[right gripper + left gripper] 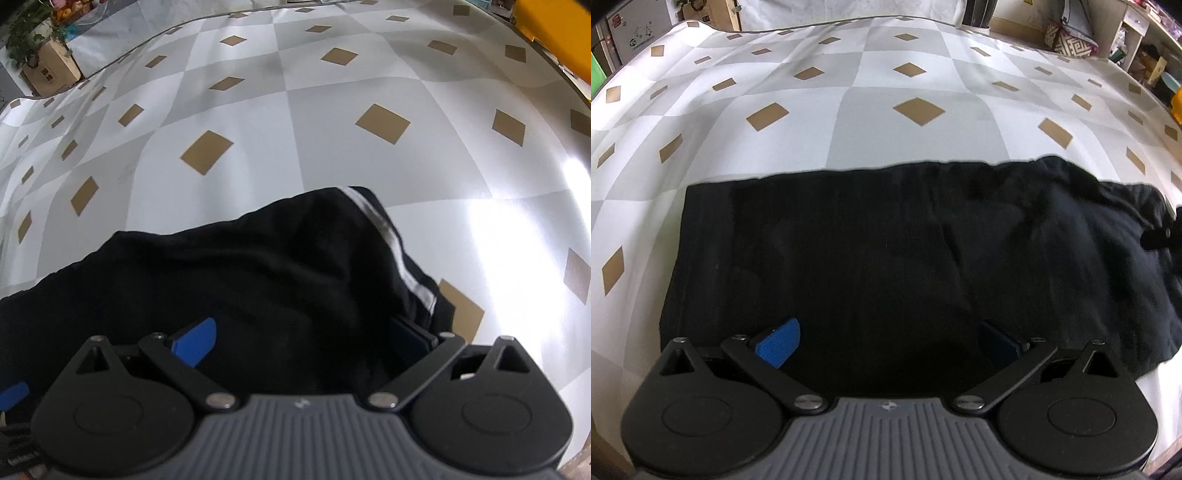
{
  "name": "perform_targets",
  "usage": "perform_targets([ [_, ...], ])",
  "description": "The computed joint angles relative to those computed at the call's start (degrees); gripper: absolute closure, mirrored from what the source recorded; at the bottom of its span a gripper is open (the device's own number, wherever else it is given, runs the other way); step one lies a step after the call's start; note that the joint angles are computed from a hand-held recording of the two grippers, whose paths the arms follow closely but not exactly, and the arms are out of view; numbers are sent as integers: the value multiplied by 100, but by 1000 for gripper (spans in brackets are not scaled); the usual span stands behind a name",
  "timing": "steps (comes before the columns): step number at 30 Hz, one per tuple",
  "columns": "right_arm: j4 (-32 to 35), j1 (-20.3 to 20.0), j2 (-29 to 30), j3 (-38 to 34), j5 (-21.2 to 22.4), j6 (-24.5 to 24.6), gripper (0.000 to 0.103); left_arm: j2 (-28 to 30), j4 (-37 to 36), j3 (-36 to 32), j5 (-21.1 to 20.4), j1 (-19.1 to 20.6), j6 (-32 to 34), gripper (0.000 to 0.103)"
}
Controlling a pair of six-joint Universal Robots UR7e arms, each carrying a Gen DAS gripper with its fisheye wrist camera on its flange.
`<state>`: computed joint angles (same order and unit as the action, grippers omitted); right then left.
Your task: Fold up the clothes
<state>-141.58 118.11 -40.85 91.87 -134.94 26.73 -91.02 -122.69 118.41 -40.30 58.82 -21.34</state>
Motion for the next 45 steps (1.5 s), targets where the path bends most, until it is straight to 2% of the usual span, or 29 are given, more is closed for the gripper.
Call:
perform_targets([
  [4,-186,91,51,76,0,43,4,-132,215,111,43,-52,-156,0],
  [8,-414,242,179,205,-460,120,4,-264,271,211,66,-82,-202,0],
  [12,-711,384,313,257,-781,-41,4,-381,329,288,106,-106,-305,0],
  [15,-933,453,331,339,-719,-205,4,-414,448,287,123,-123,-414,0],
  [20,-351,366,262,445,-597,473,1,-478,508,328,135,-148,-476,0],
  [22,-587,374,253,546,-628,363,1,-512,549,344,130,-158,-488,0],
  [27,-642,418,323,561,-772,273,1,-580,712,336,85,-164,-545,0],
  [45,-446,636,251,837,-986,1219,1,-955,1350,319,56,-123,-830,0],
])
